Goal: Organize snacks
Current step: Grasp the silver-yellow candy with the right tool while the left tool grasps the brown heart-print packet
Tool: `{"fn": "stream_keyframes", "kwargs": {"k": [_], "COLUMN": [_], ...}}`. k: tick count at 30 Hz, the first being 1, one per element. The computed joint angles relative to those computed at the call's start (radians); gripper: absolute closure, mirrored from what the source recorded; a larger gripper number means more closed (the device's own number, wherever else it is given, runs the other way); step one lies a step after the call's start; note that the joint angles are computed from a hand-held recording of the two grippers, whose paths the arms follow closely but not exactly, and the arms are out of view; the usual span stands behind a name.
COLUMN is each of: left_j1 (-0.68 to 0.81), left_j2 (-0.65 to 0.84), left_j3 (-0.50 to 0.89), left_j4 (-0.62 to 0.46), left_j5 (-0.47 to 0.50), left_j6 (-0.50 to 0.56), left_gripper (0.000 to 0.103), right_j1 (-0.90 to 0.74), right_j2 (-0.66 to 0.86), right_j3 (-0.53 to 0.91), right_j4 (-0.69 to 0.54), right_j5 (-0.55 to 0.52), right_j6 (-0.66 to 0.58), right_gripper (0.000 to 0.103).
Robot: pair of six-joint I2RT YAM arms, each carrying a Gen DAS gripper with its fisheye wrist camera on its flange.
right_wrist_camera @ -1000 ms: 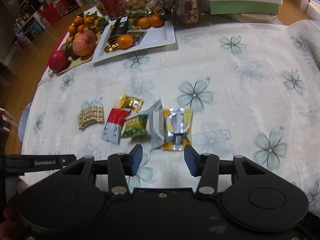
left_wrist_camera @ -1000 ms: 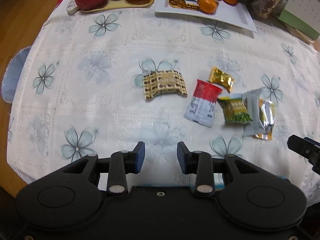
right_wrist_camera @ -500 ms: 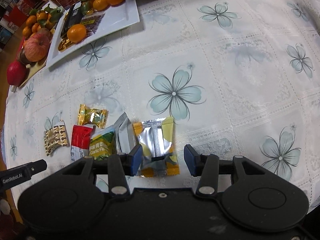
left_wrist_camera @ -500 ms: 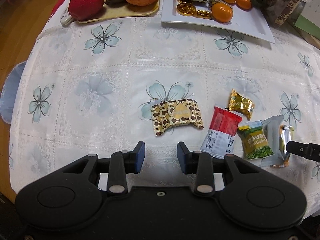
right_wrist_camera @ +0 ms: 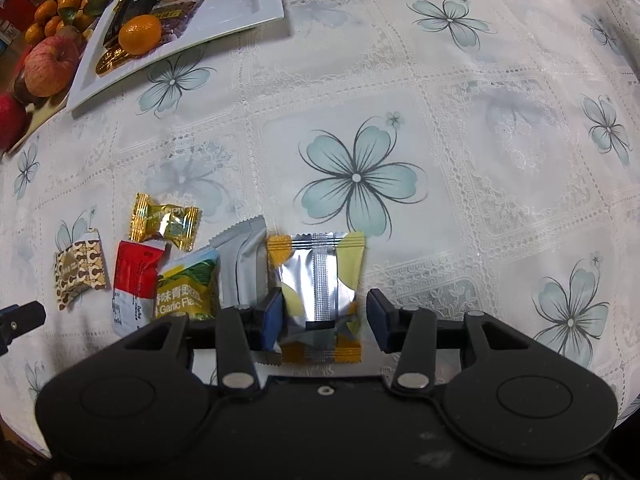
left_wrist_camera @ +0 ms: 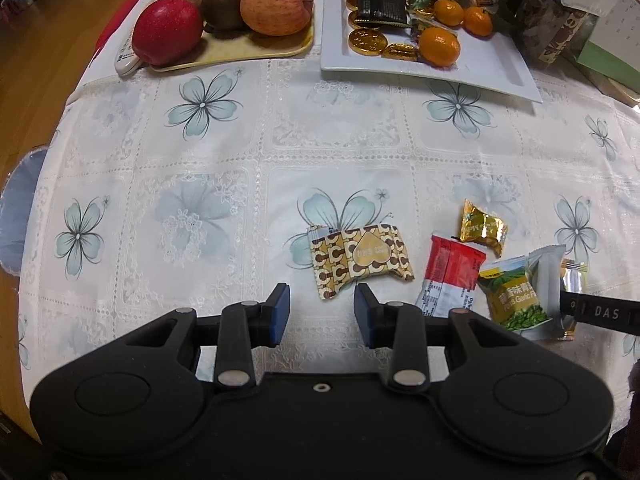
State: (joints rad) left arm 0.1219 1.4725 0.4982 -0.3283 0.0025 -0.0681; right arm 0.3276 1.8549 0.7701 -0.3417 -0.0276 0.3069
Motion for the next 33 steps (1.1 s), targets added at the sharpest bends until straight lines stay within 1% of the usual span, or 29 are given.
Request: {"fn": "stream_keyframes", "kwargs": {"k": [1,3,6,9,11,13,19,23,27,33], "left_j1": [-0.006,-0.03,-0.066,-0.08,-0.086,-0.068,0.019,-0.003,-0.02,-0.07], "left_j2": [0.001,0.008,0.033,0.081,0.113,0.135,0.243,0.296,0.313,0.359], "left_j3": [0.005,0.013,0.023,0.039,0.046,0.05,0.11,0.127,0.134,0.162], "left_j4": [0.002,0.014,0.033,0.041,0.058,0.089,0.118,0.154,0.171,0.11], "left_j5": [-0.002,-0.029,-0.08,-0.094,-0.123,-0.149,-0.077,-0.12,-0.143,-0.167], "left_j6": [0.006,0.01,0.003,-0.011,-0.049,-0.118,-0.241,-0.302,-0.317,-0.269], "left_gripper": [0.058,0.058,0.058,0.058,0.058,0.058,0.058,0.058,0.058,0.058], "right_j1": [0.003,0.0,-0.039,-0.074,-0.08,-0.088,-0.101,-0.112,-0.125,-0.14], "right_j2": [-0.003,-0.011,-0.017,-0.036,-0.066,-0.097,-0.153,-0.172,-0.187,-0.191], "right_j3": [-0.001,-0.008,-0.008,-0.011,-0.024,-0.035,-0.04,-0.042,-0.045,-0.039], "right_j4": [0.0,-0.001,-0.019,-0.039,-0.04,-0.04,-0.059,-0.068,-0.074,-0.081], "right_j5": [0.007,0.017,-0.023,-0.06,-0.066,-0.07,-0.101,-0.118,-0.124,-0.132], "right_j6": [-0.002,-0.006,-0.008,-0.02,-0.03,-0.044,-0.051,-0.054,-0.058,-0.062], "right_gripper": [0.064,0.065,0.065,0.065,0.065,0.065,0.065,0.065,0.065,0.065]}}
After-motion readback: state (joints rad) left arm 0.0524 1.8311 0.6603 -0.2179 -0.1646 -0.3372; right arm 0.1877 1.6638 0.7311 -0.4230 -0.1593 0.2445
